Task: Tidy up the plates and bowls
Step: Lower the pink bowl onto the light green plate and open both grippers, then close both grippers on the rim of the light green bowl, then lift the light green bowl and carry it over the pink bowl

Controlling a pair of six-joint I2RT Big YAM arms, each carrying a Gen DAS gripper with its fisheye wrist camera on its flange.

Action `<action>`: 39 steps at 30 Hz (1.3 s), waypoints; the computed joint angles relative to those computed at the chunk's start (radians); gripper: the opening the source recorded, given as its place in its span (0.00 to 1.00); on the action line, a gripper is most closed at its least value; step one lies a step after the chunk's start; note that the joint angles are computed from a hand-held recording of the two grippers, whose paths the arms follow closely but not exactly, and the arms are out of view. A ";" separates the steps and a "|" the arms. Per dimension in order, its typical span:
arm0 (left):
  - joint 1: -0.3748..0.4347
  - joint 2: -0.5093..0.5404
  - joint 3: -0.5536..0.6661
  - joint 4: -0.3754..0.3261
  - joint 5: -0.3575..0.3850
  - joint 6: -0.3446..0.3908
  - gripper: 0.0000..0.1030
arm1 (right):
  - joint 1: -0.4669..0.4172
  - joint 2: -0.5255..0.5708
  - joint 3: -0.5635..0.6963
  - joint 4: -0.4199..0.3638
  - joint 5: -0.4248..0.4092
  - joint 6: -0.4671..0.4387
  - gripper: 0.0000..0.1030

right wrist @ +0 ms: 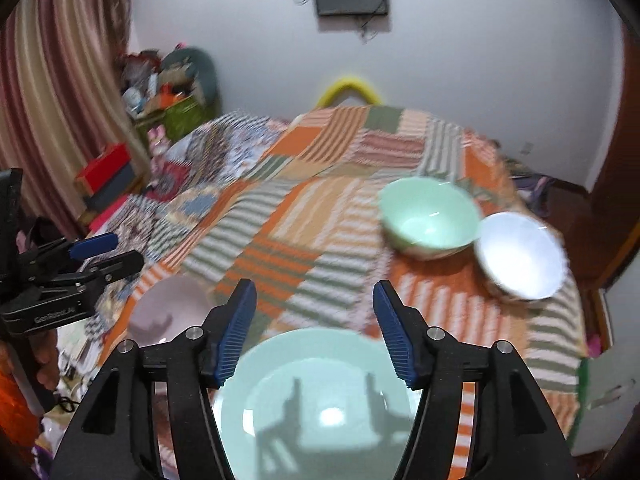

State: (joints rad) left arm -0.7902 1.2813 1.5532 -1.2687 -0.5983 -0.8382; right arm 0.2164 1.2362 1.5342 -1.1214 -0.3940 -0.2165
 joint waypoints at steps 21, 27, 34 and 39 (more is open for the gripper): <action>0.160 0.554 0.609 -0.052 0.236 0.206 0.77 | -0.217 0.207 0.162 0.102 -0.025 0.028 0.67; 0.197 0.746 0.818 -0.116 0.279 0.257 0.74 | -0.218 0.272 0.184 0.096 -0.004 0.013 0.67; 0.228 0.909 1.002 -0.198 0.323 0.294 0.36 | -0.219 0.323 0.208 0.078 -0.007 0.014 0.67; 0.233 0.884 0.936 -0.130 0.363 0.333 0.20 | -0.220 0.343 0.221 0.063 -0.015 0.014 0.67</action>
State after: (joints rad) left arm -0.5569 2.1649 2.4893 -1.3992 -0.2354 -0.5053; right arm -0.0035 1.5793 1.7547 -1.0583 -0.4094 -0.2028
